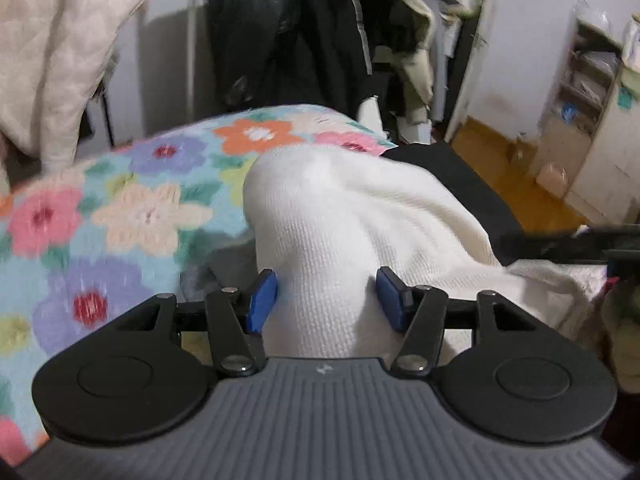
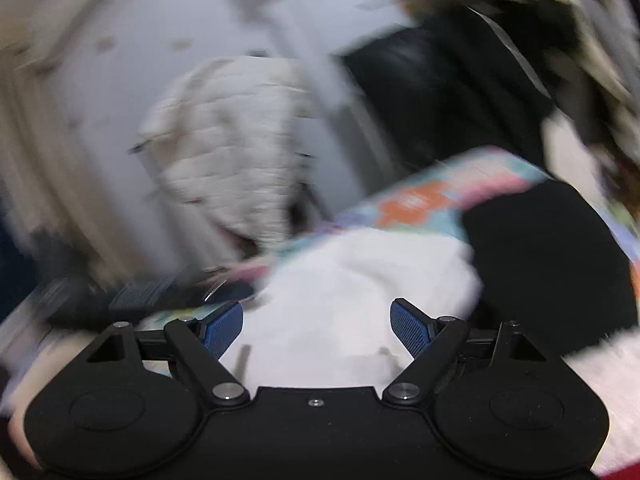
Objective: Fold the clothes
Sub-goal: 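Lower the bundle onto the grey folded clothes and open both grippers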
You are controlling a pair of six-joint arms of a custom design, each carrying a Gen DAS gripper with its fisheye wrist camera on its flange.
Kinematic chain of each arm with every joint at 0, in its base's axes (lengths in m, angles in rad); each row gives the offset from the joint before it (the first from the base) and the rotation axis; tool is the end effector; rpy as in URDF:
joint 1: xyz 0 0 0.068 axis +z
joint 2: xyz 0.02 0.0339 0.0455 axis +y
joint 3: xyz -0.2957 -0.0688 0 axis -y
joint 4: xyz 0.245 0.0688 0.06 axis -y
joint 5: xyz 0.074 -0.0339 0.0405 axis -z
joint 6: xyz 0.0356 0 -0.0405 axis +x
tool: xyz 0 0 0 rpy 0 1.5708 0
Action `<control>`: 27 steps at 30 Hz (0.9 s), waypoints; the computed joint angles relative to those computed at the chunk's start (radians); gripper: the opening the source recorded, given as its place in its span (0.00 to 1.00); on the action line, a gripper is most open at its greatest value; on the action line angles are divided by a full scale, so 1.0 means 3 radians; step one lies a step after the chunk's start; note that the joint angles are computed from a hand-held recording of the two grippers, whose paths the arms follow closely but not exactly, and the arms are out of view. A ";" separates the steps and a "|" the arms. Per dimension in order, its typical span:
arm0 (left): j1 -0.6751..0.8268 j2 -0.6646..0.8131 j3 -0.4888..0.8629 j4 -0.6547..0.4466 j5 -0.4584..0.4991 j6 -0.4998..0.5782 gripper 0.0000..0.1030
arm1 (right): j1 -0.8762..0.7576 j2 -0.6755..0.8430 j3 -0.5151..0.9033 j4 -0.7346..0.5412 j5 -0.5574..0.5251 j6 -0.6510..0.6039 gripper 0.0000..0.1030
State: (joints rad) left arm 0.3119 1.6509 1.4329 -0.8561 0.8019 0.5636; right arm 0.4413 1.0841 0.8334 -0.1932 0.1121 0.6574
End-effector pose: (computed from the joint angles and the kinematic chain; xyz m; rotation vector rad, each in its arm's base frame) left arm 0.3342 0.0809 0.3270 0.5328 2.2457 -0.6344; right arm 0.2121 0.0958 0.3252 0.2947 2.0399 0.5809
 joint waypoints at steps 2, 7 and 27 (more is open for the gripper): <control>0.0193 0.0165 0.0115 -0.0198 0.0219 -0.0088 0.56 | -0.0259 0.0133 -0.0040 -0.0064 -0.0342 0.0162 0.58; 0.0350 0.0107 -0.0068 -0.0066 0.0286 -0.0100 0.59 | -0.0128 0.0375 0.0095 -0.0366 -0.0289 0.0041 0.53; 0.0254 -0.1194 -0.1277 0.1002 -0.0279 -0.0530 0.75 | 0.0214 0.0685 0.0710 -0.1196 -0.0046 -0.0717 0.68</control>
